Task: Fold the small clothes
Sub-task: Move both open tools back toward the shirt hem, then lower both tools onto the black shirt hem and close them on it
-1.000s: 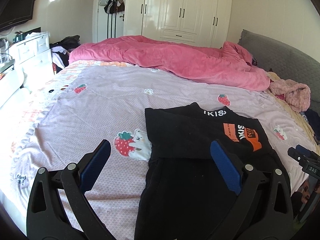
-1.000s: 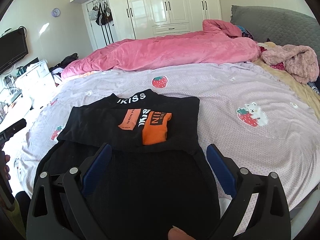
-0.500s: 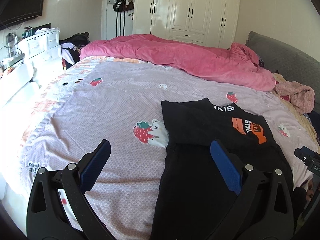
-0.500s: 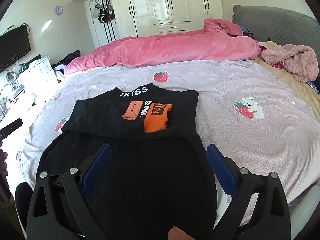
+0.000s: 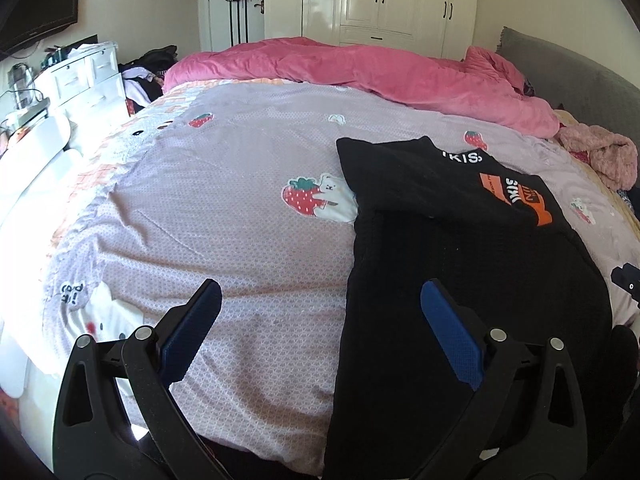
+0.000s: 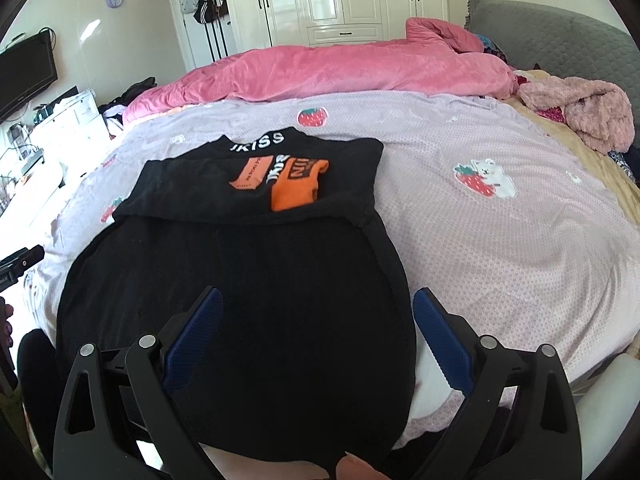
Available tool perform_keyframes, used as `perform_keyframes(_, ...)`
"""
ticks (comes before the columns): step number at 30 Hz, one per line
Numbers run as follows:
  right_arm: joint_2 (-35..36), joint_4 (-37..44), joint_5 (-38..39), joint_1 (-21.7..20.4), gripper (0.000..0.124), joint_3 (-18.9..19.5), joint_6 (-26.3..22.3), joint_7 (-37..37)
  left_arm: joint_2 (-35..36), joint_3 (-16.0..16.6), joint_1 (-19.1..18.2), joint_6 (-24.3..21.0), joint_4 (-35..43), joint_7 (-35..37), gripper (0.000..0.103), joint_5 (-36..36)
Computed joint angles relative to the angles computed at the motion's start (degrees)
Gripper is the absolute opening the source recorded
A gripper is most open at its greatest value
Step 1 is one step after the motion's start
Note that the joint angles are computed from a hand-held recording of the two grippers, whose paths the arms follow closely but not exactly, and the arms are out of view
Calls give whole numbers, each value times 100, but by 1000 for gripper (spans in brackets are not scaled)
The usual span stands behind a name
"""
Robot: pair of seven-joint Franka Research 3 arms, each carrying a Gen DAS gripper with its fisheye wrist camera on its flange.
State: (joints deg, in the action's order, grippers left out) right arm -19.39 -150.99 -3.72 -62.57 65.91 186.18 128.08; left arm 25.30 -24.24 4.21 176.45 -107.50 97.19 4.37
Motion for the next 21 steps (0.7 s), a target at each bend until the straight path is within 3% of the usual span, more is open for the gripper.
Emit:
perform_keyframes(13, 51, -354, -93, 723, 95, -602, -148, 37, -81, -374, 397, -256, -399, 493, 94, -357)
perform_keyframes(21, 219, -642, -140, 1488, 95, -1372, -175, 86, -88, -722, 705, -409, -592, 1001, 94, -936)
